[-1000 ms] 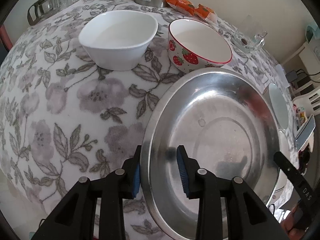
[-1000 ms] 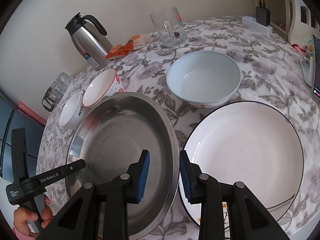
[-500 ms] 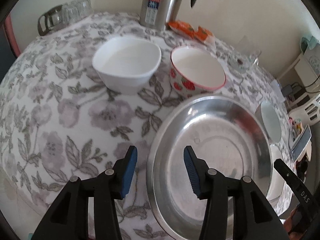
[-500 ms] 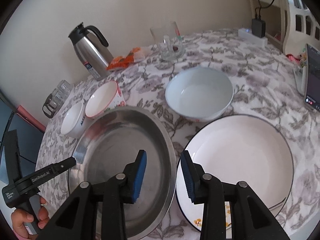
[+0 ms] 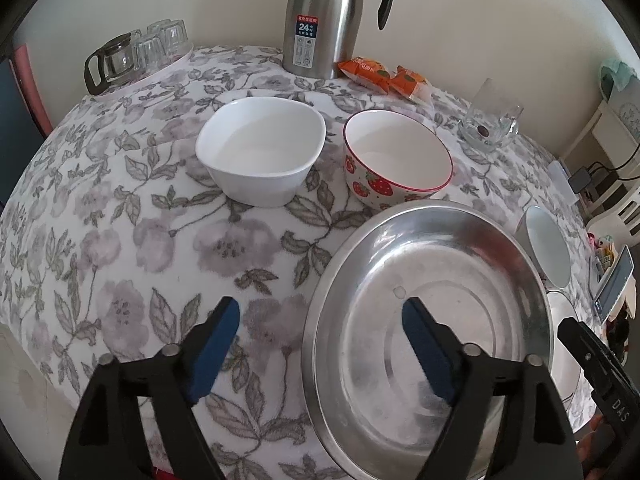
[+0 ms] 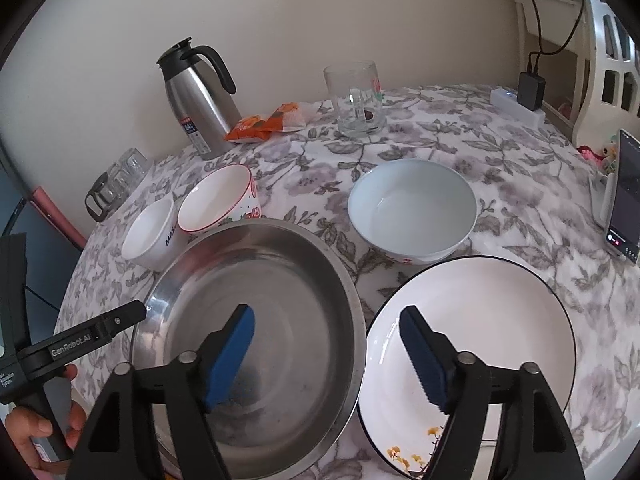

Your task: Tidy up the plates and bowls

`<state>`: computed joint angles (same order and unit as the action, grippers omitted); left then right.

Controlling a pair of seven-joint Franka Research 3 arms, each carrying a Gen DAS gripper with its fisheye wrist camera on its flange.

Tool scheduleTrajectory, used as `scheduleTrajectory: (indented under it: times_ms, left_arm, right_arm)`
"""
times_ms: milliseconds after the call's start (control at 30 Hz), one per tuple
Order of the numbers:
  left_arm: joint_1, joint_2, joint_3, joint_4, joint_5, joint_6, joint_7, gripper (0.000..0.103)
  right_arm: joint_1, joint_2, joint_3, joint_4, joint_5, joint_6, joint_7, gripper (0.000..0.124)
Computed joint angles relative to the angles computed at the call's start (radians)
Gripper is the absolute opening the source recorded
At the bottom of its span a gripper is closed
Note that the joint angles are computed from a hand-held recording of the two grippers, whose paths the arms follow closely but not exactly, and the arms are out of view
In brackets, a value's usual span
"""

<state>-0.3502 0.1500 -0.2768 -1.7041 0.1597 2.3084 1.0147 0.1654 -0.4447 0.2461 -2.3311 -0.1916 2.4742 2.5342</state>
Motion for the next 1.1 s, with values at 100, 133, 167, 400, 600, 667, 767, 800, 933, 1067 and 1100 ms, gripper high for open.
scheduleTrajectory:
  times_ms: [100, 133, 167, 400, 600, 667, 767, 800, 933, 1067, 1100]
  left_arm:
    - [-0.002, -0.001, 0.001, -0.003, 0.010, 0.002, -0.006, 0.093]
    - [-0.003, -0.002, 0.001, -0.003, 0.013, 0.004, -0.009, 0.095]
    - [-0.003, -0.003, 0.001, -0.005, 0.014, 0.007, -0.011, 0.095]
    - [-0.001, -0.013, 0.003, -0.017, 0.023, 0.034, -0.027, 0.096]
    - [-0.001, -0.043, 0.004, -0.058, 0.051, 0.115, -0.053, 0.103]
    - [-0.001, -0.054, 0.004, -0.074, 0.064, 0.153, -0.059, 0.103]
    - [-0.006, -0.066, 0.004, -0.089, 0.109, 0.199, -0.078, 0.103]
    - [-0.008, -0.070, 0.003, -0.094, 0.125, 0.214, -0.082, 0.103]
    - [0.001, -0.078, -0.008, -0.106, 0.033, 0.253, -0.009, 0.103]
    - [-0.005, -0.084, -0.011, -0.107, 0.014, 0.276, -0.005, 0.103]
    - [-0.008, -0.088, -0.011, -0.108, 0.022, 0.286, -0.010, 0.103]
  right_arm:
    - [0.002, 0.001, -0.003, -0.003, 0.005, 0.003, -0.003, 0.088]
    - [0.004, 0.002, -0.005, -0.003, 0.008, 0.003, -0.006, 0.091]
    - [0.005, 0.003, -0.005, -0.002, 0.008, 0.003, -0.008, 0.096]
    - [0.003, 0.001, 0.001, -0.003, -0.002, 0.008, -0.013, 0.103]
    - [-0.025, -0.033, 0.020, -0.030, -0.026, 0.032, 0.048, 0.103]
    - [-0.038, -0.047, 0.028, -0.039, -0.037, 0.037, 0.076, 0.103]
    - [-0.059, -0.075, 0.040, -0.056, -0.052, 0.043, 0.117, 0.103]
    - [-0.065, -0.084, 0.044, -0.060, -0.056, 0.040, 0.128, 0.103]
    - [-0.071, -0.105, 0.047, -0.065, -0.055, 0.018, 0.144, 0.103]
    - [-0.106, -0.160, 0.066, -0.091, -0.085, 0.045, 0.188, 0.103]
    - [-0.115, -0.178, 0.070, -0.100, -0.091, 0.047, 0.197, 0.103]
